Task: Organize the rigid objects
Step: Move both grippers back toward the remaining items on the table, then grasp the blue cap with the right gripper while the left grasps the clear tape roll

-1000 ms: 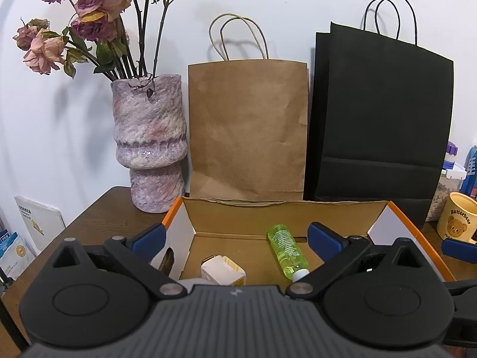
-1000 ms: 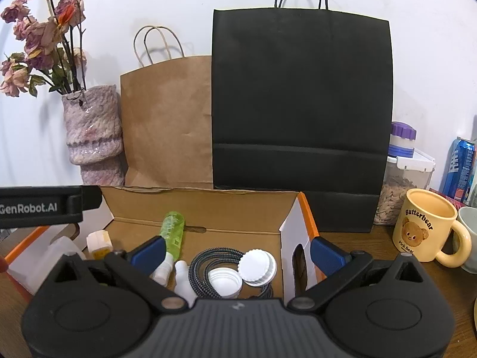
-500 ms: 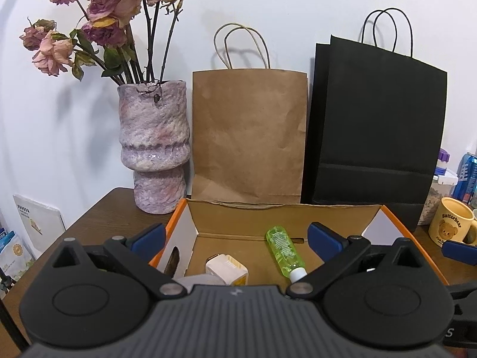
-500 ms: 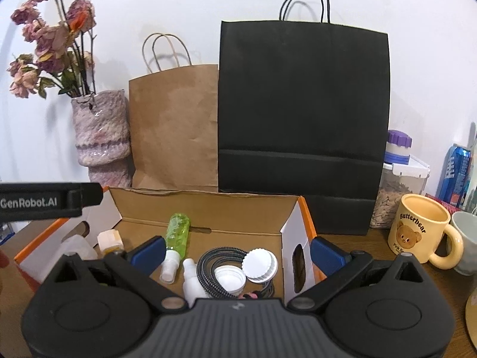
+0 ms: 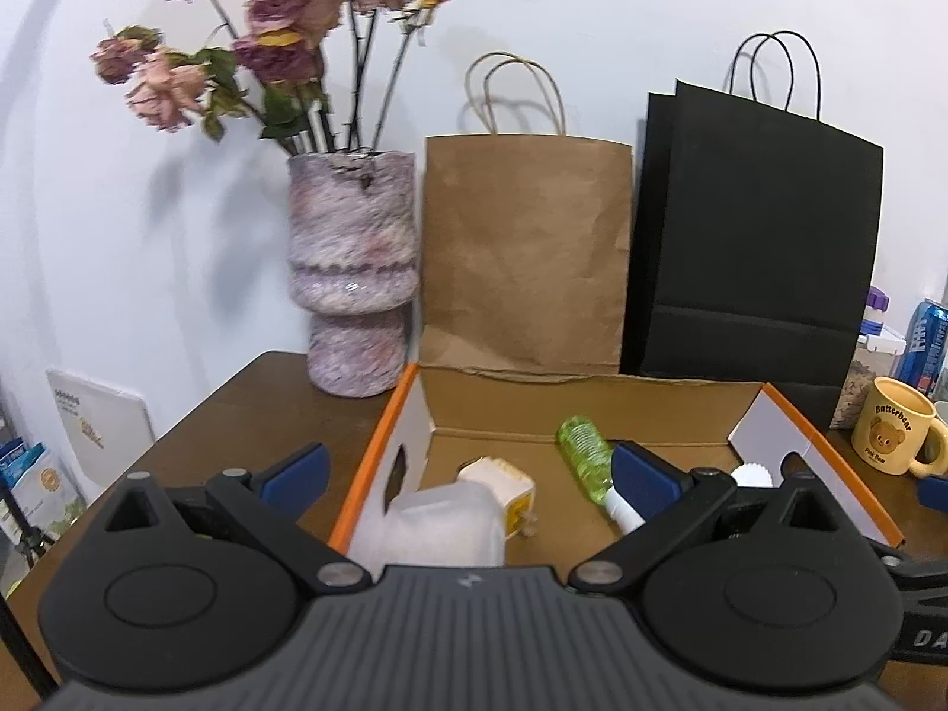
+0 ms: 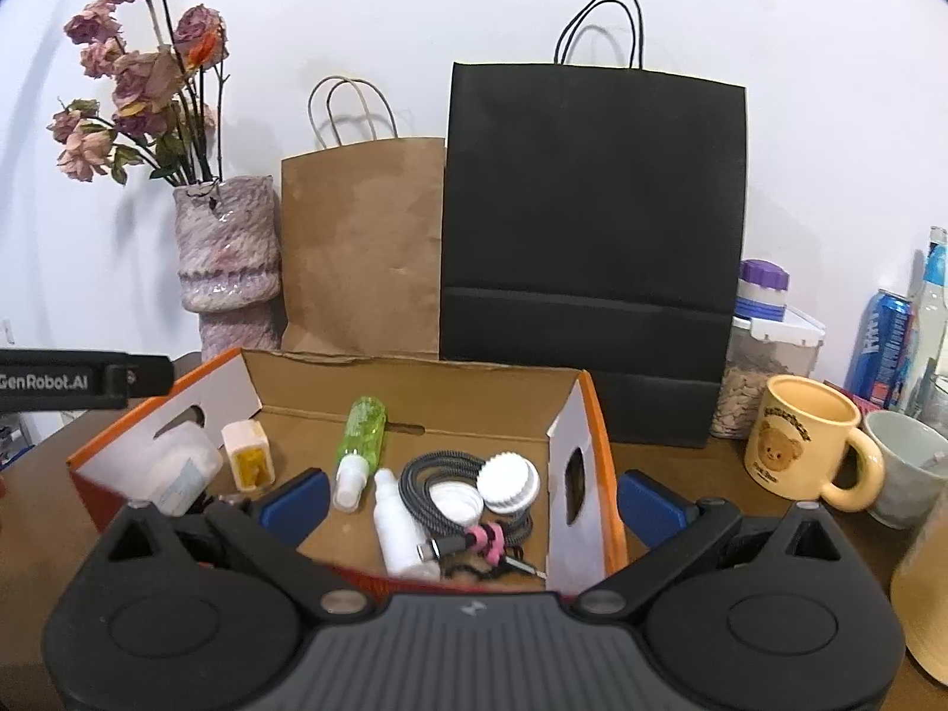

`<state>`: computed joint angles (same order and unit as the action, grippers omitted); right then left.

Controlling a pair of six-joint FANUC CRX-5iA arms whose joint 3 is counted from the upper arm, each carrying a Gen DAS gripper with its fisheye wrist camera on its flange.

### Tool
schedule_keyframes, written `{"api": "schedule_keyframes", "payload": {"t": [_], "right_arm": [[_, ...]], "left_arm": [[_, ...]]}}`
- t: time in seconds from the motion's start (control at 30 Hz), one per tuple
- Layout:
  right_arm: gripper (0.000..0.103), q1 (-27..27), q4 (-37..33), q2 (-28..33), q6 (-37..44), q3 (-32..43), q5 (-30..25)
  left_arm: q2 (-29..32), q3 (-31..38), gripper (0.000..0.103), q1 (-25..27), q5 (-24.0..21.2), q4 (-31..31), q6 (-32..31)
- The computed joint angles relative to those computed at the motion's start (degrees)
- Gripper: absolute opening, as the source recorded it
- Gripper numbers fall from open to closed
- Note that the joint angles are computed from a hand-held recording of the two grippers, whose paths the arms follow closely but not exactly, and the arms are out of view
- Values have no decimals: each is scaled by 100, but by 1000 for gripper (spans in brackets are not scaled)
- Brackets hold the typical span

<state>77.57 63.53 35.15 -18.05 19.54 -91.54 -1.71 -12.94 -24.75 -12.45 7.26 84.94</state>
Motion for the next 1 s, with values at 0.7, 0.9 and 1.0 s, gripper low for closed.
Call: {"api": "schedule_keyframes", "payload": {"t": [0.7,0.9,1.0], "right_arm": [[103,784,-689,175,-258,161,-430],[103,898,-881,252,-204,295,-373],[103,933,-966,309,-144,393,-359]], "left_arm": [[-1183,-1758,103,355,106,1734,-1805],[-1455,-2008,103,417,-59,1642,-1829],[-1581,-2115,103,448,-187,1639,-1879]]}}
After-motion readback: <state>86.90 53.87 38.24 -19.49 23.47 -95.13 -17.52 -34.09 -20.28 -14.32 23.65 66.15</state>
